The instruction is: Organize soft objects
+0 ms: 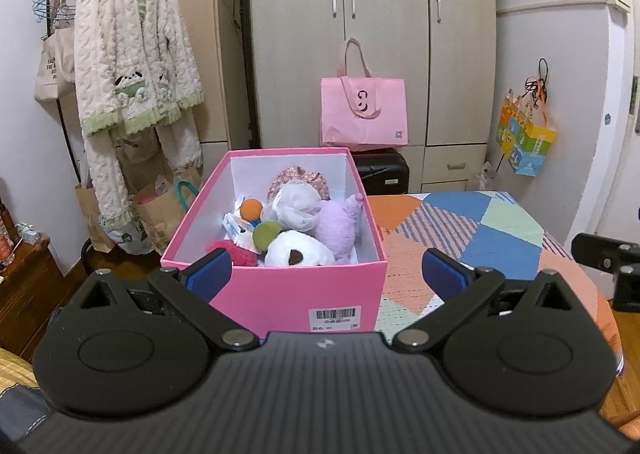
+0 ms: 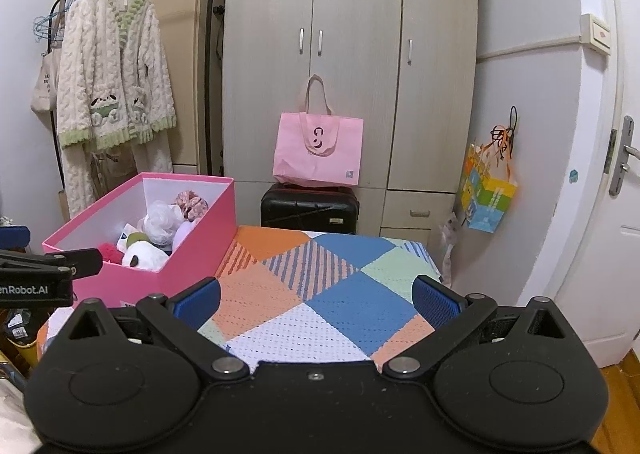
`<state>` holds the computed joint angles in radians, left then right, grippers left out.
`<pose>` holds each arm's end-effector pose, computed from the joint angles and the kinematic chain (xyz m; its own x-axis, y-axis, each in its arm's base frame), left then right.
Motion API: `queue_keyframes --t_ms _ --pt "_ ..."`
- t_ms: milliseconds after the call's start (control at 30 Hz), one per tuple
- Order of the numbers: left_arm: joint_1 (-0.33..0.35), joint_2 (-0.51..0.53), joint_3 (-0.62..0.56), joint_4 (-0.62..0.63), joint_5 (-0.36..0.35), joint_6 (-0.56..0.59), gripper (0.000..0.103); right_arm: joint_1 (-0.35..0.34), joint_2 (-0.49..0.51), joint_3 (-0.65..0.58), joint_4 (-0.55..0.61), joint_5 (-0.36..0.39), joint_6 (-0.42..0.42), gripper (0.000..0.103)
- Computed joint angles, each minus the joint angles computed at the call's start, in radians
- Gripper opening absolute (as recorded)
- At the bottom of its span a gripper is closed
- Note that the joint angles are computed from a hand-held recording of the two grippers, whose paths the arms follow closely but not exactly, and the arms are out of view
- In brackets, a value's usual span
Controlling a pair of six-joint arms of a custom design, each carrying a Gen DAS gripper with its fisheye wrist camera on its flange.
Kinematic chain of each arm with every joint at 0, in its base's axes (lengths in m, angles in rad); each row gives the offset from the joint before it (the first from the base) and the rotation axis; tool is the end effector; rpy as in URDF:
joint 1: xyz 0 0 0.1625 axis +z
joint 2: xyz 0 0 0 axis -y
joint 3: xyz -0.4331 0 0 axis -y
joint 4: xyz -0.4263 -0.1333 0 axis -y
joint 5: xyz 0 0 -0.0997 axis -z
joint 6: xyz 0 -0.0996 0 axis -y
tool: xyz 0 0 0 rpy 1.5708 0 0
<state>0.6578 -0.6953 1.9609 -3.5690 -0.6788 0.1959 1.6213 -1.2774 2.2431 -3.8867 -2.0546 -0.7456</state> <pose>-0.3274 -0.5194 0.0535 -0.6661 0.2637 -0.6978 0.7320 0.4111 -0.5434 0.1109 -0.4706 0.3045 -0.6589 0.1519 0.7367 -0.6234 0.4378 -0.6478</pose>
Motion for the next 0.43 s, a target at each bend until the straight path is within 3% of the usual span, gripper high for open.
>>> queue_keyframes --t_ms 433 --pt "0.002 0.002 -0.004 0.014 -0.006 0.001 0.103 -0.004 -0.007 -0.002 0.028 0.001 0.028 0.103"
